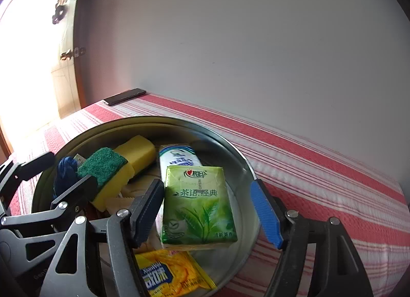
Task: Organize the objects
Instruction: 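Lower both tools into the basin and open both grippers to release the items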
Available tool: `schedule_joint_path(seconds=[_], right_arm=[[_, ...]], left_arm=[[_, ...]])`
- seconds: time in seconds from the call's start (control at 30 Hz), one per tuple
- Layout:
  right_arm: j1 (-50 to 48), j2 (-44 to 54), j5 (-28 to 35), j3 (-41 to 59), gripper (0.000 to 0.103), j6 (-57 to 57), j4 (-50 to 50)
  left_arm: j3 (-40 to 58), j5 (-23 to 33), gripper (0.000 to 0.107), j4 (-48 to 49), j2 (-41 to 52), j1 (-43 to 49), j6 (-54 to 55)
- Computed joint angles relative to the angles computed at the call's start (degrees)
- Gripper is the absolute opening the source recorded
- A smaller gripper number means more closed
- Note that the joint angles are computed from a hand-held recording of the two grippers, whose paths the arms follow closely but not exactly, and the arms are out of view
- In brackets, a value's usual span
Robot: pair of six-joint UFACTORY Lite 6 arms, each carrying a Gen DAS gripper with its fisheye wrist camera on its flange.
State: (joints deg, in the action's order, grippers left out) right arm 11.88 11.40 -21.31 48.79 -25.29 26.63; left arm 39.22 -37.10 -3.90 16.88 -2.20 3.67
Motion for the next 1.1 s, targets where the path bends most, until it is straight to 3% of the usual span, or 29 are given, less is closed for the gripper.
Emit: schedule_joint_path(seconds=[0.17, 0.23, 0.3, 0.47, 0.8, 1.1], right_arm=[[-0.71, -2.45, -0.13, -2.11, 0.073, 2.14, -0.93], [-1.3, -3.63, -0.02, -2.9, 0.078, 4.01, -2.34], [-1.04, -4.41, -0.54, -3.28, 0.084, 0.92, 1.77], [-1.67, -9.46, -0.29, -6.76, 0.084, 5.03, -0.89], [2.26, -16.44, -0.05, -11.22, 0.084, 2.77, 2.9], [6.11, -19.61, -0.48, -12.28, 0.084, -0.92, 7.39]], left_arm=[[-2.47, -1.75, 0.097, -1.29, -2.58, -0.74, 1.25], [-3.43, -1.96, 0.103, -1.12, -3.9, -0.54, 1.21], [-4.82, -2.06, 0.103, -1.81, -5.92, -0.23, 1.81], [-7.48, -1.06, 0.103, 0.34, -10.61, 2.06, 0.72], [-13.33, 1.4, 0.103, 4.76, -20.56, 8.54, -1.63], [-14.76, 2.51, 0.103, 10.83, -22.88, 12.33, -5.63]])
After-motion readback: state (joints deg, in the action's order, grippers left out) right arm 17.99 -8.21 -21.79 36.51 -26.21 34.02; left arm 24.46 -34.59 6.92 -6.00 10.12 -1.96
